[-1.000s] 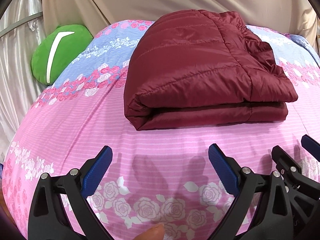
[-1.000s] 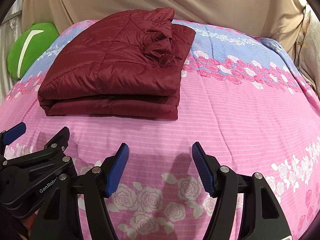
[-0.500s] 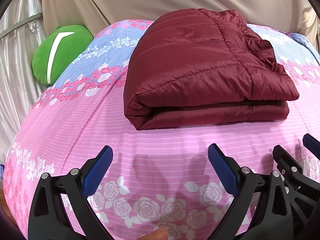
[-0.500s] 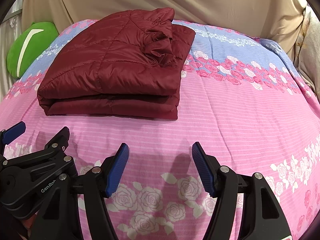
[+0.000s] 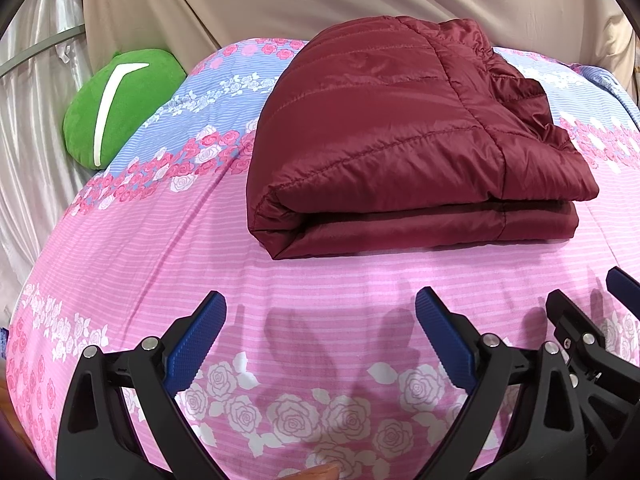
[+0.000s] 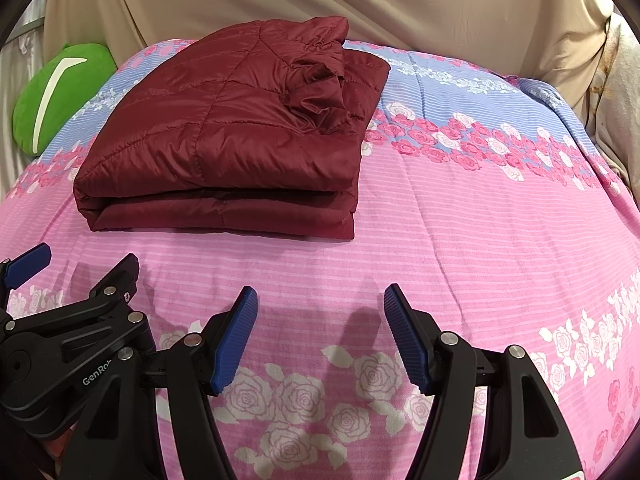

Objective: Fold large clothes

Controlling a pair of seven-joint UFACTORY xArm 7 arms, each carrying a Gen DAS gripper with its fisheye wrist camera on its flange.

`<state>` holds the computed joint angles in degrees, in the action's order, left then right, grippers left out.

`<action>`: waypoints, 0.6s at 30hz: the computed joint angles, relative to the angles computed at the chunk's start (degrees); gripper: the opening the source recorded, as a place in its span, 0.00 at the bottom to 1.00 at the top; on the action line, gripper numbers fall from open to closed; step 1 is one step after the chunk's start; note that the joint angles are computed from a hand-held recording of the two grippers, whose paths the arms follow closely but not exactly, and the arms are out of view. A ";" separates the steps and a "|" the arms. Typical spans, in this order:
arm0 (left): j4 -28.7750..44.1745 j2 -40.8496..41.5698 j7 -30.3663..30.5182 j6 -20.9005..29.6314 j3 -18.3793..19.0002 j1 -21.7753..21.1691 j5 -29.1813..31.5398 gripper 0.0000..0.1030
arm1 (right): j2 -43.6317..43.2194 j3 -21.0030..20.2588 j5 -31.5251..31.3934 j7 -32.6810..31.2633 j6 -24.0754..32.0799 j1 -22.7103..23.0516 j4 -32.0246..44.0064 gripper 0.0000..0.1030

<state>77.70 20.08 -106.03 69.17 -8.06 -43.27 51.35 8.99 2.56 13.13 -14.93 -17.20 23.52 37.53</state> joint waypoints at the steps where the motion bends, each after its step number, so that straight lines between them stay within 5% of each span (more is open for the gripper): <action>1: -0.13 -0.08 0.04 -0.11 0.02 0.04 0.05 0.90 | 0.02 0.01 -0.02 -0.01 0.01 -0.02 0.03 0.62; 18: -0.08 0.07 0.11 -0.36 0.03 0.09 -0.02 0.87 | -0.06 -0.65 1.97 -1.54 -0.17 1.24 -0.01 0.62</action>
<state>77.62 20.15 -105.91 68.82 -8.02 -43.18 51.34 8.94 1.91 15.10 -16.47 -17.37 24.75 37.52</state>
